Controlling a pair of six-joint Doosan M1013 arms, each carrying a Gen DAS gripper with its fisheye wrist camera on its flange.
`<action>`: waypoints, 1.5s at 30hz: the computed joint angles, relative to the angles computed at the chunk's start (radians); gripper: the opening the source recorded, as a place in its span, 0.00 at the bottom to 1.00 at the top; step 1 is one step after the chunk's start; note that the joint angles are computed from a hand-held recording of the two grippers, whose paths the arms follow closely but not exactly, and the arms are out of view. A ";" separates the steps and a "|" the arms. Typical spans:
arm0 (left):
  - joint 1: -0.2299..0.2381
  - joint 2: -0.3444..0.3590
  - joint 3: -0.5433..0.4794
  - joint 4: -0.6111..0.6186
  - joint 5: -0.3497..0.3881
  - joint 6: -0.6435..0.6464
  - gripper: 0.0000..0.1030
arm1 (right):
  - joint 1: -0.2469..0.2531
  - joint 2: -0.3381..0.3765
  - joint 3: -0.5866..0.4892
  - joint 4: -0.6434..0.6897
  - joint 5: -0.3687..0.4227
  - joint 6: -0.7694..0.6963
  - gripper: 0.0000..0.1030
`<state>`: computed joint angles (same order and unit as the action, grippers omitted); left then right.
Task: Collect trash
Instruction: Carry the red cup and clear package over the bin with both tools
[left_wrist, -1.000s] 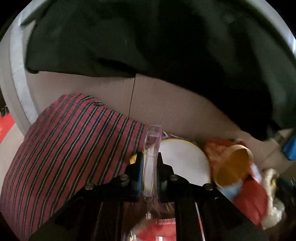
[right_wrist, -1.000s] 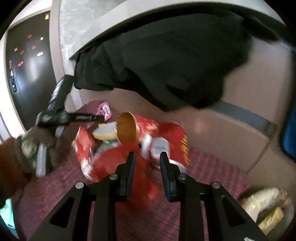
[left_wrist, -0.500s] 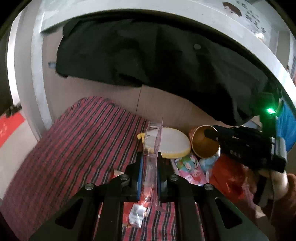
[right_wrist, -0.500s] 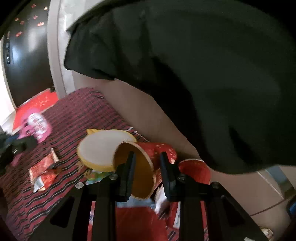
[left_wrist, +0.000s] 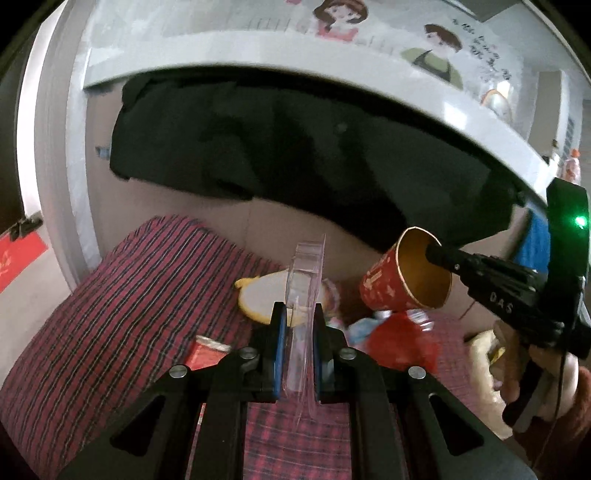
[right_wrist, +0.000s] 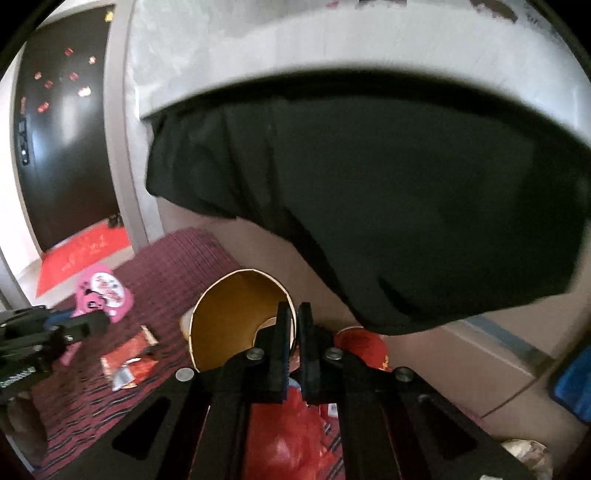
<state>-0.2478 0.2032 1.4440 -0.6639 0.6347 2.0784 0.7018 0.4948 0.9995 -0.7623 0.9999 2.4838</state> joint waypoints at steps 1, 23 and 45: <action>-0.005 -0.009 0.006 -0.004 -0.008 0.005 0.12 | 0.008 -0.011 0.012 -0.019 -0.003 0.011 0.03; -0.314 -0.166 0.079 0.171 -0.206 -0.066 0.12 | 0.156 -0.370 0.415 -0.412 0.193 0.387 0.03; -0.452 -0.095 0.095 0.075 -0.095 0.002 0.12 | 0.181 -0.530 0.658 -0.388 0.327 0.577 0.03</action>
